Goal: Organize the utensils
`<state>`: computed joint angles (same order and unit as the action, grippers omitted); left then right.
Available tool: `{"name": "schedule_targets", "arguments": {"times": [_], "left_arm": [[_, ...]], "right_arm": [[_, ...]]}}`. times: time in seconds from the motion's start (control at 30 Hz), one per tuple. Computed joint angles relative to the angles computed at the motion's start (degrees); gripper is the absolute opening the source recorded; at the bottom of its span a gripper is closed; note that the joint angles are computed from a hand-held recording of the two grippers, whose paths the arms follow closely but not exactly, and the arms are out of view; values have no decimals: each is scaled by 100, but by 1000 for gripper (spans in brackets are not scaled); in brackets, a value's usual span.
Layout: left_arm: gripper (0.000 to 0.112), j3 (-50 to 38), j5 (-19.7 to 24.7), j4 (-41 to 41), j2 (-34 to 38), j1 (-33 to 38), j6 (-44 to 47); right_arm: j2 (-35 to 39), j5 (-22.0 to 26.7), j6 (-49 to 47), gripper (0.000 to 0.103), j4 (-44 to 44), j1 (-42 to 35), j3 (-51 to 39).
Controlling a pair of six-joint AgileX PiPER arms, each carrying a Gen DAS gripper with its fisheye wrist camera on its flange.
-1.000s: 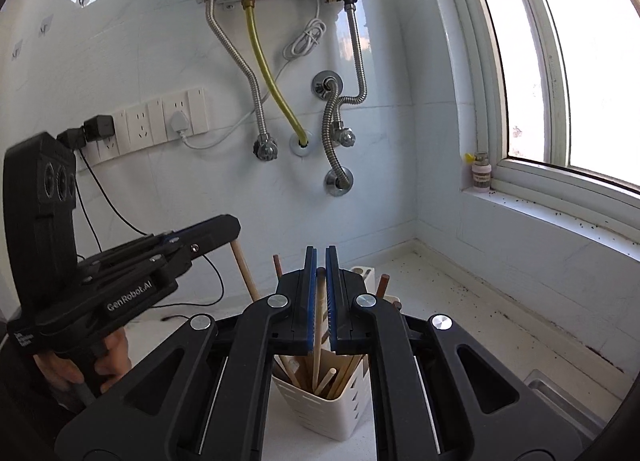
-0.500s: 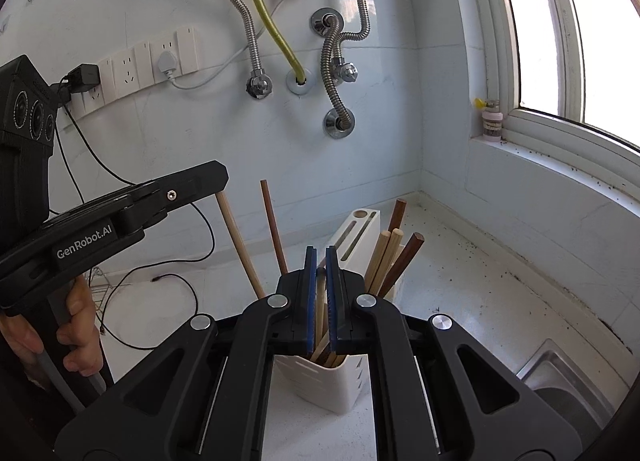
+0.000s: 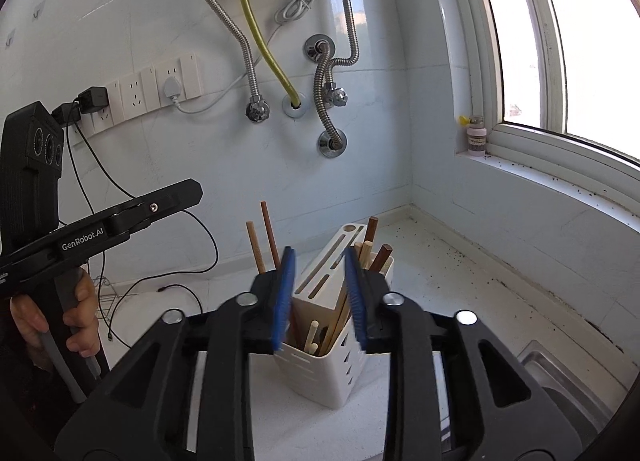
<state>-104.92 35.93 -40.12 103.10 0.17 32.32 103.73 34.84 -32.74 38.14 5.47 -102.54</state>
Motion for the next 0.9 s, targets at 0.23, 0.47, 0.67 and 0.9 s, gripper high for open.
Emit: {"name": "schedule_targets", "arguments": {"times": [0.23, 0.47, 0.67, 0.9], "left_arm": [[97, 898, -159, -641, -491, 95, 762], [98, 1286, 48, -869, -631, 133, 1074], [98, 1909, -364, -927, -884, 28, 1285], [98, 2551, -635, -801, -1177, -130, 1476]], "right_arm": [[-623, -175, -466, 70, 107, -218, 860], [-1079, -551, -1138, 95, 452, -316, 1703], [-1255, -594, -1361, 95, 578, -349, 2125], [-1502, -894, -1440, 95, 769, -288, 2790]]}}
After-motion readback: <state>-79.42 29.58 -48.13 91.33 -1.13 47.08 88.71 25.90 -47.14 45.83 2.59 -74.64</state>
